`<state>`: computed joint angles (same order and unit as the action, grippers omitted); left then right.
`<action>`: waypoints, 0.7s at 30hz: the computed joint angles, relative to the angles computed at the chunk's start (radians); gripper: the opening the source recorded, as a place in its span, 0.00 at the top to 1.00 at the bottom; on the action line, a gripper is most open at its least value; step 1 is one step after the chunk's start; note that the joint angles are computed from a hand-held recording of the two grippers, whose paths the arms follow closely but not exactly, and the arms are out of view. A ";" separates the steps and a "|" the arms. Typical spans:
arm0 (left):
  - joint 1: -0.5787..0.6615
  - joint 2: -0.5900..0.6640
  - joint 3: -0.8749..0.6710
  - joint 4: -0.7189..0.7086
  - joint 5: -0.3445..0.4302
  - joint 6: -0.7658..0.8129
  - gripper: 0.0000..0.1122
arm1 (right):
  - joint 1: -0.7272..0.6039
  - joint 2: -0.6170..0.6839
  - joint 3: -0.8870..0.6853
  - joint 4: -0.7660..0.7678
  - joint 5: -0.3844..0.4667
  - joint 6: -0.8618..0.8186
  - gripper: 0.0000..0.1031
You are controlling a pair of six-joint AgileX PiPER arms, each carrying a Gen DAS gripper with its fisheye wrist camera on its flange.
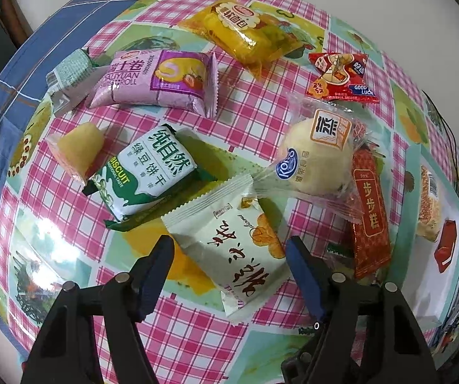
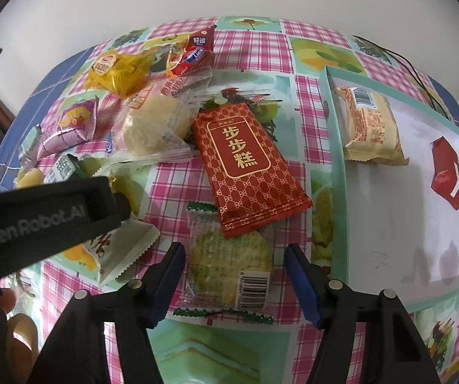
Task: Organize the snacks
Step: 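Grasp the green-edged round cracker pack with right tool while left tool grasps the white printed pack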
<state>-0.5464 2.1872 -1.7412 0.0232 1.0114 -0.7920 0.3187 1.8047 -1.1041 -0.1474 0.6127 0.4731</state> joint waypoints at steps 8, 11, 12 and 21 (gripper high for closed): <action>-0.017 0.043 -0.054 0.031 0.032 -0.018 0.36 | 0.002 0.012 0.000 -0.017 -0.002 0.004 0.36; -0.021 0.059 -0.074 0.031 0.051 -0.016 0.37 | 0.003 0.013 0.004 -0.027 -0.006 0.007 0.36; -0.020 0.066 -0.078 0.030 0.050 -0.015 0.38 | 0.004 0.014 0.005 -0.032 -0.008 0.009 0.36; -0.022 0.067 -0.049 0.036 0.015 -0.030 0.46 | 0.014 0.025 0.000 -0.034 -0.008 0.016 0.48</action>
